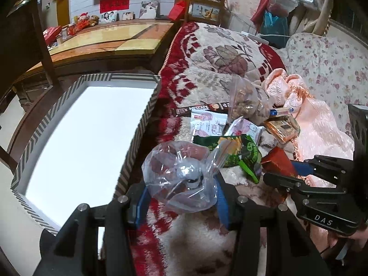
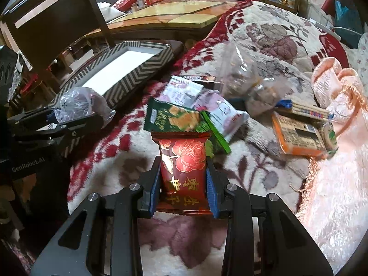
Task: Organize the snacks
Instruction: 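Carry both held snacks over the white tray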
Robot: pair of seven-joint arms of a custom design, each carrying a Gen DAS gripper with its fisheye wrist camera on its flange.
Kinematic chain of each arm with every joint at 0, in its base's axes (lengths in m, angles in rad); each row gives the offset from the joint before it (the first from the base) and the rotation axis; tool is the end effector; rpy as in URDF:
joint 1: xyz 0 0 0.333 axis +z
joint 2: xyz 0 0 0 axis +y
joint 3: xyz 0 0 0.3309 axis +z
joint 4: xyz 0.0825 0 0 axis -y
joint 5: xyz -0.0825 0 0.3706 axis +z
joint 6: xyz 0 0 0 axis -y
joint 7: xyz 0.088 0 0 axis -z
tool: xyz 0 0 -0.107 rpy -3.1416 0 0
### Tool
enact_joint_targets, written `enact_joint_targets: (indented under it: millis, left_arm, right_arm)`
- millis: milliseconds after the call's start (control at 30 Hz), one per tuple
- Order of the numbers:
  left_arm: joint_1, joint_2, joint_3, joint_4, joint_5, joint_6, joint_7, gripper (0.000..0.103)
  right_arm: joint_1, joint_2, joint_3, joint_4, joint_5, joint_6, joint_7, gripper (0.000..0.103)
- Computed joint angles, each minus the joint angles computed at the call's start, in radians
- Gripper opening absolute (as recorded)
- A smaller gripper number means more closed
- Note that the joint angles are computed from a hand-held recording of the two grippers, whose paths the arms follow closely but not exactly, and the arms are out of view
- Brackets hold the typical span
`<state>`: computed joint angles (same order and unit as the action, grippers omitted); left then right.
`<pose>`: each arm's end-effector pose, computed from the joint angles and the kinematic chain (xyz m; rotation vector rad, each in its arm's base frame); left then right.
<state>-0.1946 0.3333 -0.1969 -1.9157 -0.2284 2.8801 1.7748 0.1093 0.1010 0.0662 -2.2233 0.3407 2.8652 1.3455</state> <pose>0.6189 -0.2280 0.4177 -1.5662 2.2683 -0.8605 0.5651 0.0807 0.4118 -1.9383 1.7607 -0.3478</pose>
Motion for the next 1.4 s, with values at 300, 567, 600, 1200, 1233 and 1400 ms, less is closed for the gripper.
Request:
enact_joint_targets:
  millis: [300,567,600,1200,1233,1400]
  left_arm:
    - [0.012,0.002,0.033,0.012,0.009,0.008,-0.045,0.052]
    - [0.021,0.025,0.103,0.051,0.068,0.007,-0.154,0.052]
    - [0.022,0.030,0.114,0.056,0.080,0.003,-0.173,0.052]
    - [0.068,0.147,0.175,0.183,0.190,-0.103,-0.387,0.052]
    - [0.068,0.153,0.175,0.189,0.194,-0.107,-0.390,0.052]
    - [0.068,0.176,0.180,0.213,0.211,-0.138,-0.412,0.052]
  right_arm:
    - [0.010,0.058,0.028,0.101,-0.005,-0.037,-0.009,0.033]
    - [0.009,0.150,0.070,0.255,-0.016,-0.101,-0.039,0.033]
    - [0.013,0.169,0.073,0.286,-0.024,-0.112,-0.038,0.033]
    - [0.089,0.523,0.109,0.823,-0.162,-0.368,-0.006,0.033]
    - [0.096,0.541,0.105,0.848,-0.173,-0.383,0.001,0.033]
    - [0.109,0.619,0.101,0.955,-0.189,-0.452,0.033,0.033]
